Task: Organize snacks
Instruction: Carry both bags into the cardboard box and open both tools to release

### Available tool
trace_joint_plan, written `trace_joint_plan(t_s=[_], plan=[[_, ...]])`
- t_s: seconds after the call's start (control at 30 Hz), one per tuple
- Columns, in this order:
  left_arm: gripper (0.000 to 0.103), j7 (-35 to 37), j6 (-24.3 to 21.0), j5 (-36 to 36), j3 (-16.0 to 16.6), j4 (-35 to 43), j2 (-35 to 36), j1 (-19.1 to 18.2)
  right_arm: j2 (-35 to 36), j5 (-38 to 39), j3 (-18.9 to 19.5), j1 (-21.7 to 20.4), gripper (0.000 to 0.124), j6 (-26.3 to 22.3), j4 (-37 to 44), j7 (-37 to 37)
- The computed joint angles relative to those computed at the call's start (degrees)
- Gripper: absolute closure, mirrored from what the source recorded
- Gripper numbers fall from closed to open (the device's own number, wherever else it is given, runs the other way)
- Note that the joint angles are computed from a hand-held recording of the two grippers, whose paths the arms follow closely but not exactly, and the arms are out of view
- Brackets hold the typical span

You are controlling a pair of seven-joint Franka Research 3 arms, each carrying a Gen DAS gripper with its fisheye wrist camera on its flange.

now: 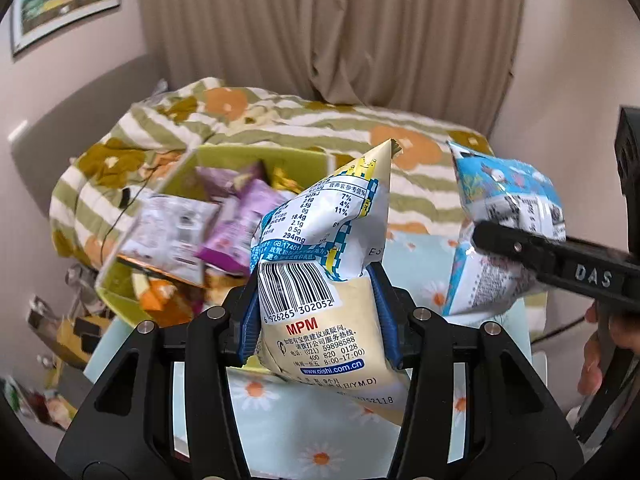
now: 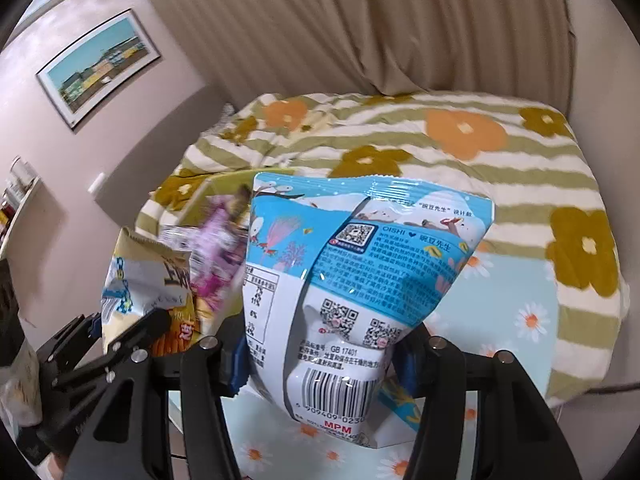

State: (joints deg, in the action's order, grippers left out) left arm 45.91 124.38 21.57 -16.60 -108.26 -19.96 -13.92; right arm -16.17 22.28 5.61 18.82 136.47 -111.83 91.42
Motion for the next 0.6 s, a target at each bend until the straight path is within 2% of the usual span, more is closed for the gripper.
trace_joint_plan(t_s=[0.27,0.6], plan=[[0.058,5.3,2.0,-3.1,5.5,-0.9,-2.4,3.1,7.4,-2.9,2.9,2.5,0.071,0.5,10.0,2.5],[0.057,20.4,4.8,-17.4,13.3,-3.4,-0.6,5.7,17.9,-9.9,4.2,6.6,0.071,0.6,21.3,11.7]])
